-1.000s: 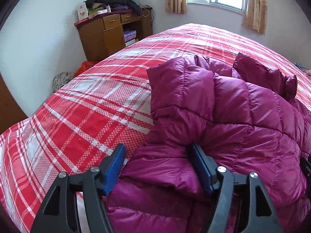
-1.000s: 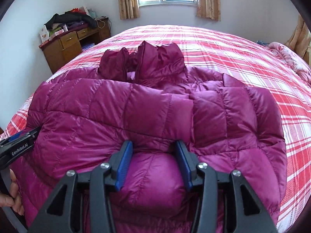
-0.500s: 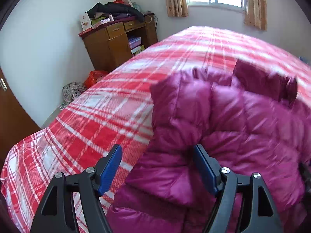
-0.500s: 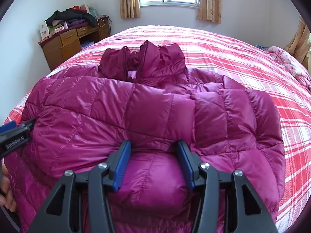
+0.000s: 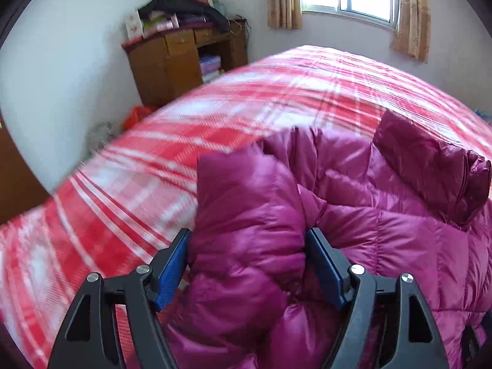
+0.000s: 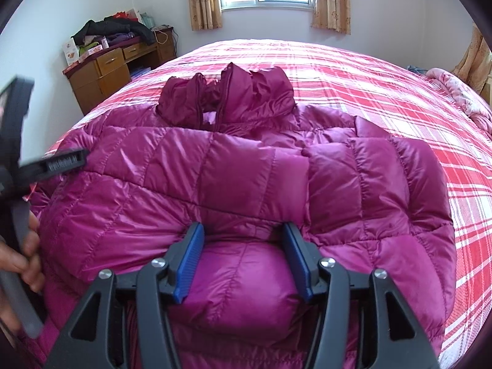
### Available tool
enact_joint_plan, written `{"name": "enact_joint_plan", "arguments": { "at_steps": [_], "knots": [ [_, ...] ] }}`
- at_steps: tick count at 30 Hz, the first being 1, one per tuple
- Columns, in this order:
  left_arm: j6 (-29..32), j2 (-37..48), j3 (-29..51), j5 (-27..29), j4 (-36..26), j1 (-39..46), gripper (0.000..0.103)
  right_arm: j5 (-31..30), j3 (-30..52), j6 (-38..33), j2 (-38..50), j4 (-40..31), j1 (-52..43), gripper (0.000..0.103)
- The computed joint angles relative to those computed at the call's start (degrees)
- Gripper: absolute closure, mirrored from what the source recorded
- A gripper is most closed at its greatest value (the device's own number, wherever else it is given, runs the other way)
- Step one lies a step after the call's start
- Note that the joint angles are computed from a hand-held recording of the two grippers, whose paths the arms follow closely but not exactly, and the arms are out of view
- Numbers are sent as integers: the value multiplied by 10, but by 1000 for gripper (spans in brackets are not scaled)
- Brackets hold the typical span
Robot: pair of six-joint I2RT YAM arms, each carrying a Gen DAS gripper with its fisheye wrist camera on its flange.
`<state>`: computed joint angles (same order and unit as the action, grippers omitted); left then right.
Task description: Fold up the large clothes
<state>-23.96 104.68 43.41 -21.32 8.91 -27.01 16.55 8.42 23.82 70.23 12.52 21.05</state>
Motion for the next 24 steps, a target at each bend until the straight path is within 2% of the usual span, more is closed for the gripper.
{"name": "enact_joint_plan", "arguments": {
  "at_steps": [2, 6, 9, 13, 14, 15, 16, 19, 24],
  "knots": [
    [-7, -1, -8, 40, 16, 22, 25, -4, -1, -1, -1, 0, -3, 45],
    [0, 9, 4, -14, 1, -5, 25, -30, 1, -10, -10, -10, -21, 41],
    [-9, 8, -3, 4, 18, -1, 25, -52, 34, -19, -35, -88, -41, 40],
    [-43, -30, -58, 32, 84, 12, 25, -121, 93, -14, -132, -169, -117, 40],
    [-58, -40, -74, 33, 102, 14, 25, -138, 128, -16, -115, -181, -137, 35],
    [-73, -50, -88, 29, 115, 14, 25, -146, 168, -17, -80, -194, -147, 24],
    [-84, -57, -98, 22, 124, 13, 25, -151, 208, -22, -39, -203, -155, 19],
    [-96, -68, -106, -18, 126, -10, 25, -115, 313, -17, 72, -228, -153, 18],
    [-101, -73, -106, -61, 124, -41, 25, -94, 449, -8, 242, -283, -150, 18]
  ]
}}
